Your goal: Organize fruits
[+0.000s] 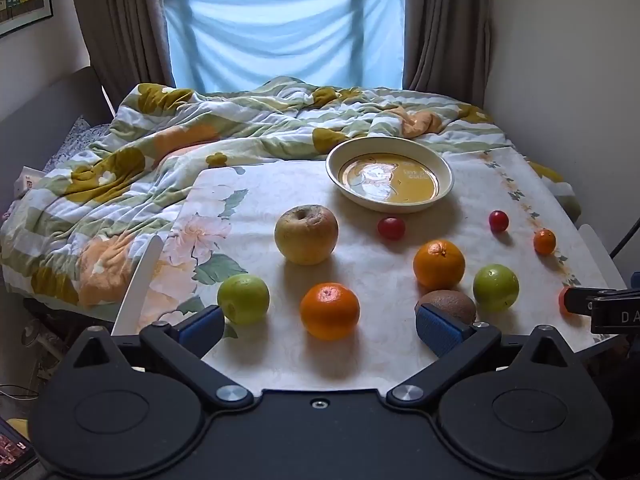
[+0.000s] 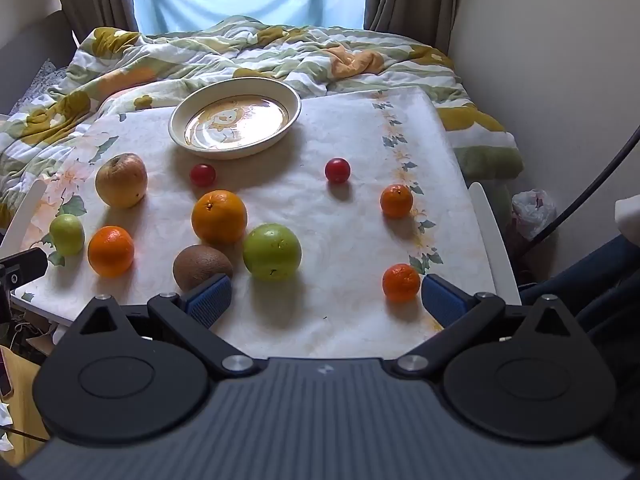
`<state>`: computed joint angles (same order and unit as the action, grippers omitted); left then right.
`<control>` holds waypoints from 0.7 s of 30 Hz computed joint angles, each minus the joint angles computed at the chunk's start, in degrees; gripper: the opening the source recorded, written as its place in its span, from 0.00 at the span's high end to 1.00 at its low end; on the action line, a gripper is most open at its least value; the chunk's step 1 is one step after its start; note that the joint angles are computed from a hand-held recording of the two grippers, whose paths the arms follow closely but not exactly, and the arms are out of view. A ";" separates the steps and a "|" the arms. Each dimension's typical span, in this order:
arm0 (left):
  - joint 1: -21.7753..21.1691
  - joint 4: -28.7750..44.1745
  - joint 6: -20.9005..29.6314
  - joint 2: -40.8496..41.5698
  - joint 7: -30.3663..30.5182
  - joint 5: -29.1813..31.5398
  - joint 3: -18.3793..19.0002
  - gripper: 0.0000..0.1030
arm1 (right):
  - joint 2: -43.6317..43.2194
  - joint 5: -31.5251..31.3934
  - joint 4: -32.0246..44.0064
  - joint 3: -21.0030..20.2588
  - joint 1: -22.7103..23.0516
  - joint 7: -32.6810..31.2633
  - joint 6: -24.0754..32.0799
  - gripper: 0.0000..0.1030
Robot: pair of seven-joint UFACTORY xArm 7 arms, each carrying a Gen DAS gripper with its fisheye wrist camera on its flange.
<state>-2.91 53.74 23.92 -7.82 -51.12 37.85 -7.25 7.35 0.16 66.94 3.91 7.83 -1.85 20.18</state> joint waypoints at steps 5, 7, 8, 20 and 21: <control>0.57 -0.53 0.50 -0.60 -0.45 0.94 -0.34 0.00 | -0.11 0.47 -0.19 0.07 -0.05 -0.33 0.11 0.00; 0.17 0.30 1.30 0.04 0.73 -0.11 -0.03 0.00 | -0.17 0.74 -0.33 0.13 -0.10 -0.57 0.08 0.00; 0.15 0.22 1.09 0.00 0.98 -0.33 0.18 0.00 | -0.20 0.93 -0.41 0.17 -0.13 -0.78 -0.01 0.00; -0.39 -0.04 2.09 -0.47 -1.82 2.30 -0.23 0.00 | -0.75 1.52 -1.16 0.28 0.03 -1.35 -0.27 0.00; -0.34 -0.25 1.93 -0.61 -1.82 2.31 -0.20 0.00 | -0.87 1.24 -1.37 0.25 0.17 -1.02 -0.41 0.00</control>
<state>-3.24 53.50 25.84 -8.44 -52.94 40.15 -7.46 6.49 1.40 65.56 4.16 8.01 -2.87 19.77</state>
